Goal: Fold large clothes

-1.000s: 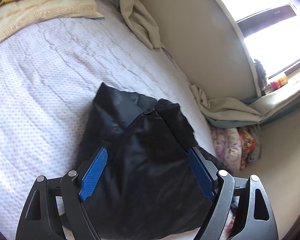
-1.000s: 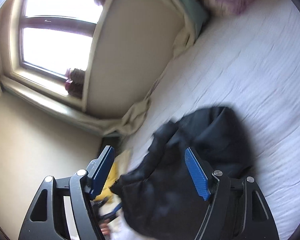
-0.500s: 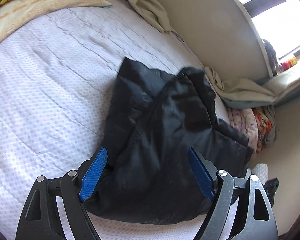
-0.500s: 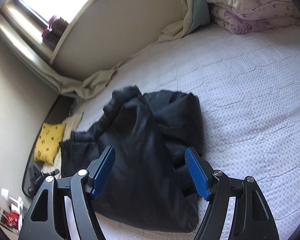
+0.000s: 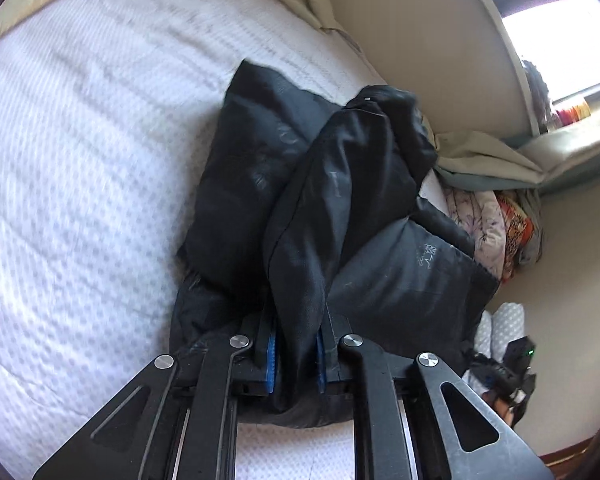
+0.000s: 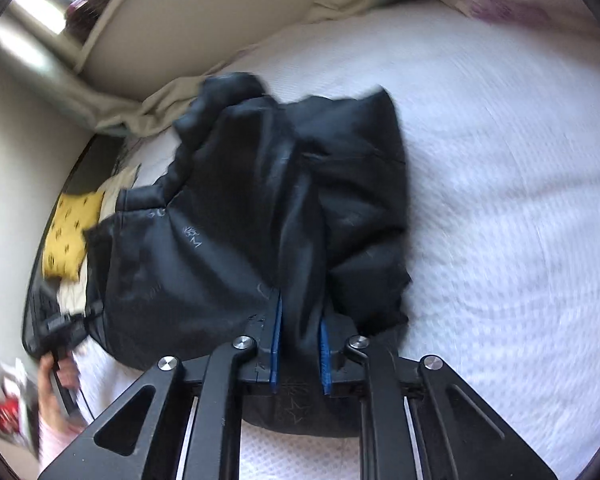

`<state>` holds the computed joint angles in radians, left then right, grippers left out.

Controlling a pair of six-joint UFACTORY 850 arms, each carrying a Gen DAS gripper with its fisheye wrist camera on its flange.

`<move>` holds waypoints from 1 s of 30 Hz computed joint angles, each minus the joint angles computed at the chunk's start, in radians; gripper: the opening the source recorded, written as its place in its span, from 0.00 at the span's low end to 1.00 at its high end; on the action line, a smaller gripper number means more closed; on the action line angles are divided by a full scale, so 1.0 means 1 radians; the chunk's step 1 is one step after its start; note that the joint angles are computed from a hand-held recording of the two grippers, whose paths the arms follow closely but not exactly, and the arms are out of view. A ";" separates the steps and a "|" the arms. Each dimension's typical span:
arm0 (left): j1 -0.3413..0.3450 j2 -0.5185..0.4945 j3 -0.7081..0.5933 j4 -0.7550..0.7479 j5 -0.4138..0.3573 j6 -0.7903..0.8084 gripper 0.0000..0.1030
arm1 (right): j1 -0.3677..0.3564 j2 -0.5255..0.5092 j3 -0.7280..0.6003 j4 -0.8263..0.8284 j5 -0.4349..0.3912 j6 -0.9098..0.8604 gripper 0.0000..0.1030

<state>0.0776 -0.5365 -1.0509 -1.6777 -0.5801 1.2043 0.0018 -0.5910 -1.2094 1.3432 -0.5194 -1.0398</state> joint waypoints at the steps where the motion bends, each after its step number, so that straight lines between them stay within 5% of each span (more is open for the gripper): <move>1: 0.000 -0.008 -0.004 0.004 0.000 -0.001 0.17 | -0.001 -0.004 0.001 0.000 0.006 0.007 0.09; 8: -0.012 -0.041 -0.021 -0.026 0.020 0.007 0.28 | 0.019 -0.061 -0.021 0.039 0.057 -0.019 0.15; 10: -0.025 -0.017 -0.025 0.017 0.074 -0.026 0.36 | 0.018 -0.042 -0.014 0.004 0.056 0.007 0.33; 11: -0.037 0.004 -0.022 0.041 0.115 -0.047 0.41 | 0.030 -0.026 -0.010 -0.036 0.072 0.048 0.54; 12: -0.053 0.039 -0.008 0.040 0.192 -0.041 0.44 | 0.034 -0.003 0.003 -0.063 0.101 0.069 0.60; 15: -0.097 0.123 0.025 -0.186 0.365 0.199 0.54 | 0.076 0.105 0.081 0.049 0.307 -0.117 0.59; 17: -0.112 0.156 0.032 -0.371 0.374 0.408 0.56 | 0.107 0.154 0.107 0.230 0.417 -0.327 0.58; 22: -0.189 0.151 -0.017 -0.695 0.366 0.833 0.69 | 0.142 0.161 0.063 0.672 0.389 -0.850 0.38; 25: -0.242 0.067 -0.131 -0.538 0.451 0.752 0.69 | 0.173 0.106 -0.003 0.825 0.378 -1.037 0.37; 28: -0.243 -0.038 -0.231 -0.235 0.549 0.443 0.69 | 0.183 0.051 -0.053 0.849 0.388 -1.064 0.37; 30: -0.215 -0.093 -0.259 -0.069 0.539 0.233 0.68 | 0.183 0.008 -0.097 0.750 0.419 -0.952 0.37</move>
<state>-0.1375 -0.6299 -1.3099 -1.7464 -0.0414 1.4377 0.1851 -0.5830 -1.3059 2.0936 -0.1006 -1.9917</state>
